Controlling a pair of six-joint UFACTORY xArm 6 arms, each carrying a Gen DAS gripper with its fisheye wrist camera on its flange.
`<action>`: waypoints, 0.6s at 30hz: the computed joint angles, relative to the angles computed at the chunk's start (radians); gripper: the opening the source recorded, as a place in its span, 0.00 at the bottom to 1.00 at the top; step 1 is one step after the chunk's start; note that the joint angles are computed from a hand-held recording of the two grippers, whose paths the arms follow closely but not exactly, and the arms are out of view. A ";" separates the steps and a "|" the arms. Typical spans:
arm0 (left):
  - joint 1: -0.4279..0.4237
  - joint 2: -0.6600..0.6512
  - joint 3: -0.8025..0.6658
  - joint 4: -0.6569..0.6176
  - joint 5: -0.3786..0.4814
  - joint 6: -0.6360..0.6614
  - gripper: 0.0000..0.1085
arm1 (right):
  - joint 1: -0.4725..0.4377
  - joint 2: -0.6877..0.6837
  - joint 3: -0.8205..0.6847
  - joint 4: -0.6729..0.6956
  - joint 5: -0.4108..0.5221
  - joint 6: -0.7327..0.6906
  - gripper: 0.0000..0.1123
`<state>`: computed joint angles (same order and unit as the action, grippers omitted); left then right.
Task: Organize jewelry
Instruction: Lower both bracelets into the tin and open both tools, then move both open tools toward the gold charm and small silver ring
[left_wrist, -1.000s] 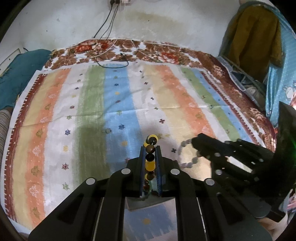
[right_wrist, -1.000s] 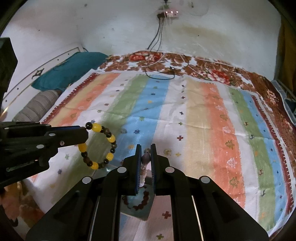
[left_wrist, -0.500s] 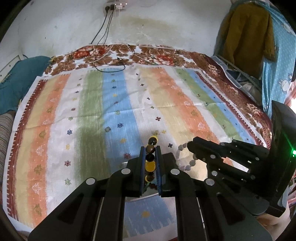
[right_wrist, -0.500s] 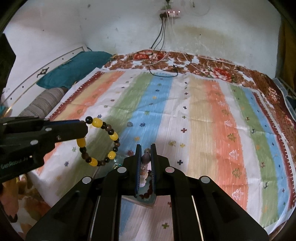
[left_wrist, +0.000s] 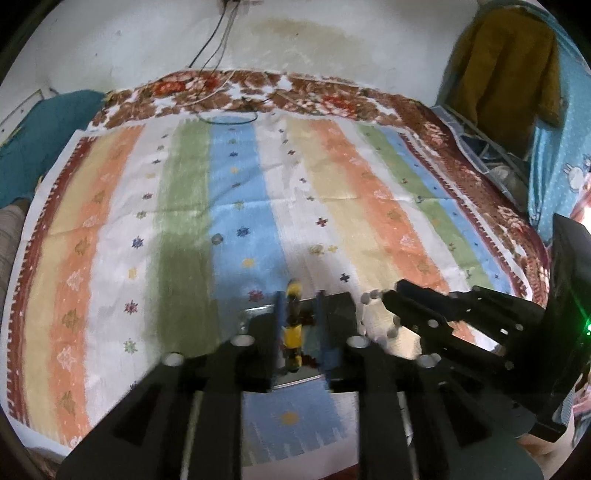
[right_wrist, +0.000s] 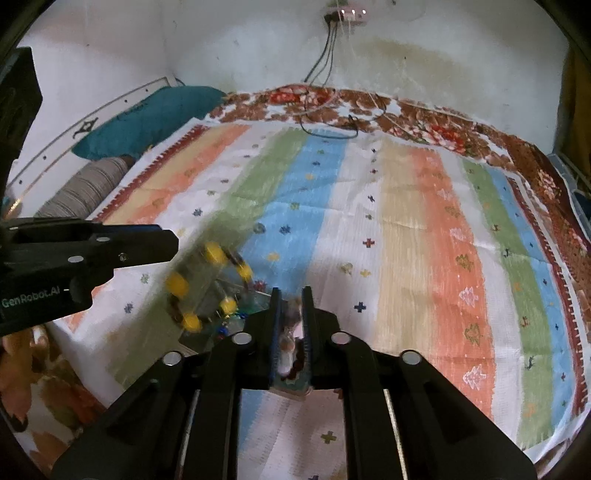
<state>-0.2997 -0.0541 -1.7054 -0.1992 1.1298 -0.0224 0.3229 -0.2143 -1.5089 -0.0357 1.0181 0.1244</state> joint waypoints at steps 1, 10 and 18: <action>0.002 0.003 -0.003 0.011 0.000 -0.013 0.28 | -0.003 0.001 -0.001 0.004 0.004 0.003 0.39; 0.027 0.039 -0.038 0.073 0.005 -0.095 0.51 | -0.043 0.027 -0.029 0.022 0.027 0.021 0.46; 0.043 0.102 -0.101 0.087 0.030 -0.149 0.67 | -0.087 0.082 -0.086 0.064 0.061 0.024 0.58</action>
<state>-0.2572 0.0478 -1.8060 -0.1124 1.1593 -0.1715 0.2357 -0.1323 -1.5952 0.0279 1.0794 0.1486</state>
